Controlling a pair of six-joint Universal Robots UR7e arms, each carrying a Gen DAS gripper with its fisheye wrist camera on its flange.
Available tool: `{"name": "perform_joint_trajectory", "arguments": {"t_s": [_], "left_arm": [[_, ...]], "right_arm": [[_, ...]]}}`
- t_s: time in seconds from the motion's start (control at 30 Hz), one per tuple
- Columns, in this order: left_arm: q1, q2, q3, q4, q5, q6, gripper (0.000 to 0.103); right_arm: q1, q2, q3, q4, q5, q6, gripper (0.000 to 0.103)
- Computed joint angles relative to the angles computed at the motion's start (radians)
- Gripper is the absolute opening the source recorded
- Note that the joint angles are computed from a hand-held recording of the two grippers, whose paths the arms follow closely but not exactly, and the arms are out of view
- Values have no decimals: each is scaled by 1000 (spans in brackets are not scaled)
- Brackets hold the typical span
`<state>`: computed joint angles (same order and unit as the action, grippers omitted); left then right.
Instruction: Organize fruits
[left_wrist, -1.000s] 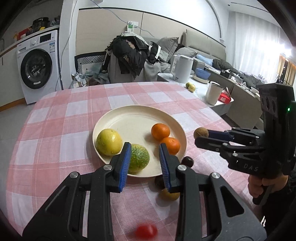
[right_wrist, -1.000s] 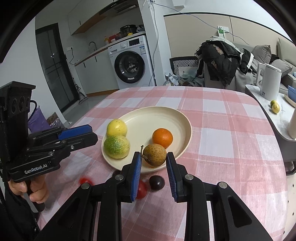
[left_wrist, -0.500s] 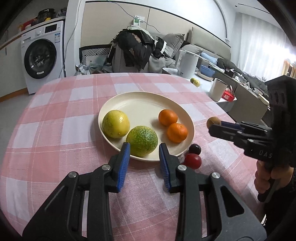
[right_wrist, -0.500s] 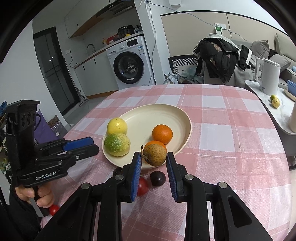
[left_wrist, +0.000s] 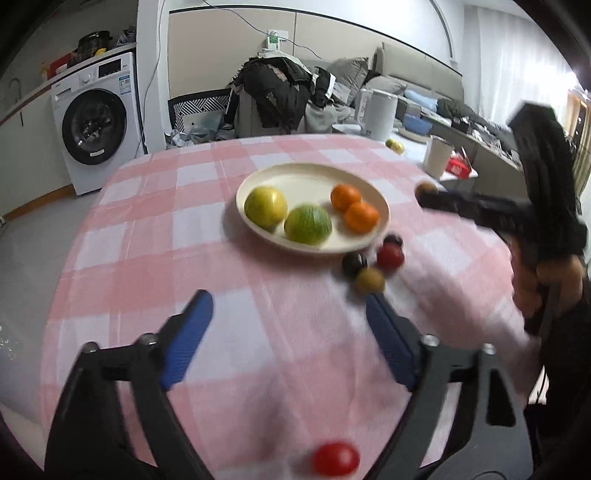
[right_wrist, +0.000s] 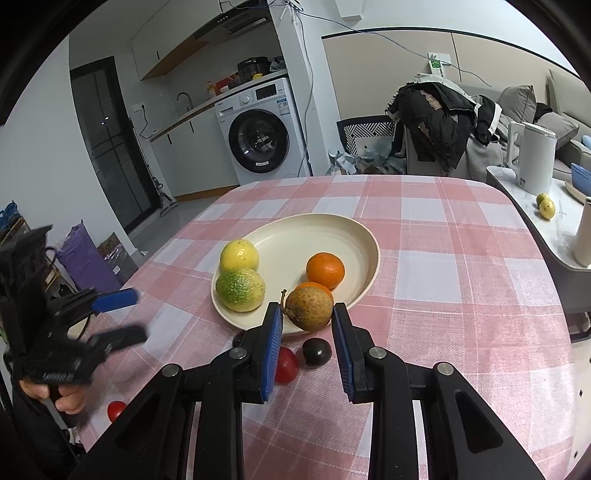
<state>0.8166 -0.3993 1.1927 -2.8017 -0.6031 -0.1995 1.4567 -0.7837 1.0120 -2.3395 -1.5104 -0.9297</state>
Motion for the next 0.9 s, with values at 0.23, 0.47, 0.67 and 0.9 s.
{"name": "perform_joint_trajectory", "arguments": {"t_s": [0.23,0.47,0.67,0.9], "left_arm": [[-30,-91,180,90,-77,-116,84],[-39,-89,211,190,-117,-170,64],[-36,-82,205,201,-136,-155,26],[-23,-69,169,133,-146,-135,26]], "right_arm": [[1,-14,23,-3,-1,-13,28],[2,-13,19,2,0,-13,28],[3,-12,18,2,-3,-10,28],[1,-2,6,6,-10,-3,28]]}}
